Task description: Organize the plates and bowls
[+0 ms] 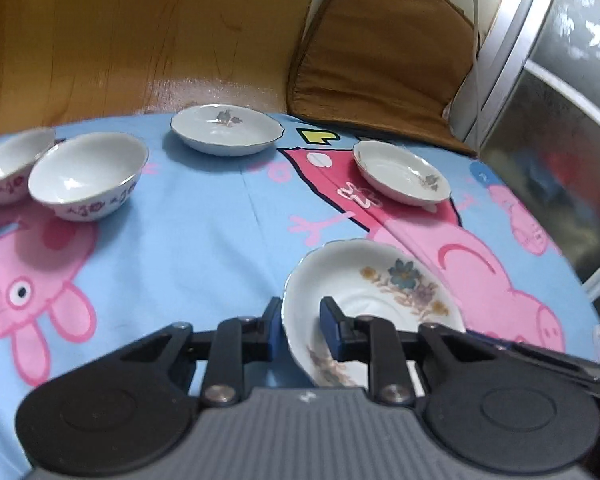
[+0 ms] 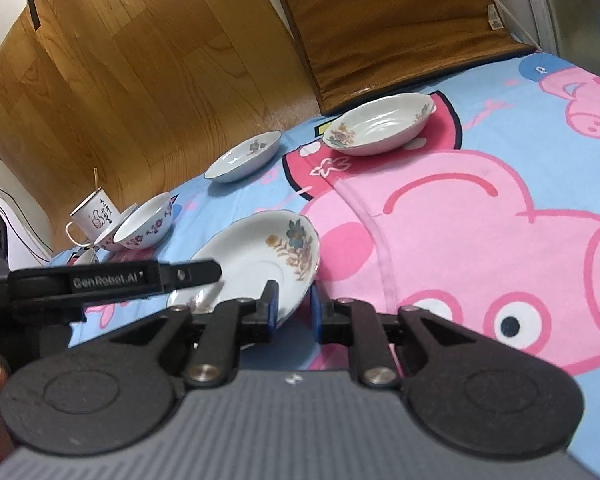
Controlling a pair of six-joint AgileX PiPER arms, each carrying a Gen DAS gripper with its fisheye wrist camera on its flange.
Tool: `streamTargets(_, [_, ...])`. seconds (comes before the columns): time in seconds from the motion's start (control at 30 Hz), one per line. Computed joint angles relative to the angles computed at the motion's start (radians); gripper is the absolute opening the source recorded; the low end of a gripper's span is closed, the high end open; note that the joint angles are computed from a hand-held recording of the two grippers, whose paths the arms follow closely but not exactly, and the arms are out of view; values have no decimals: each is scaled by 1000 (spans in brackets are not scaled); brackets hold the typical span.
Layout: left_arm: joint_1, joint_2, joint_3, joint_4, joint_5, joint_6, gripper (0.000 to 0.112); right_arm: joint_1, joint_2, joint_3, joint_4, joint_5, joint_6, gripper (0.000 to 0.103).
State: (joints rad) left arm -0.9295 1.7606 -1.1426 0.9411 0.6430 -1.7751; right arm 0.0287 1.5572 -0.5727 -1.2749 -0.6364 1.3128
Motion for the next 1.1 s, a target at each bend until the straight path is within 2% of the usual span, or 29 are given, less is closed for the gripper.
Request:
streamTargets(0.17, [3, 80, -151, -96, -25, 163, 20, -119, -48, 70, 93, -43, -131, 16])
streamTargets(0.43, [-16, 359, -602, -249, 36, 508, 22, -324, -47, 83, 176, -50, -250, 15])
streamTargets(0.57, [-8, 459, -742, -323, 59, 605, 22, -349, -5, 72, 244, -26, -321, 16])
streamTargets(0.67, [-24, 470, -731, -250, 65, 561, 31, -328, 28, 72, 319, -12, -384, 22])
streamTargets(0.73, [-25, 444, -692, -228, 51, 541, 37, -304, 13, 102, 410, -15, -454, 37])
streamTargets(0.77, [-27, 409, -633, -184, 27, 489, 38, -293, 0, 120, 476, -22, -497, 50])
streamTargets(0.8, [-28, 378, -585, -138, 17, 436, 38, -286, -11, 137, 541, -39, -543, 53])
streamTargets(0.87, [-28, 318, -493, -53, 9, 333, 39, -275, -40, 169, 636, -70, -621, 53])
streamTargets(0.93, [-30, 246, -375, 45, 16, 201, 39, -276, -62, 180, 648, -95, -624, 53])
streamTargets(1.03, [-33, 174, -248, 124, 64, 93, 39, -258, -92, 181, 599, -114, -592, 53])
streamTargets(1.1, [-38, 143, -182, 153, 111, 60, 39, -234, -78, 122, 489, -94, -497, 52])
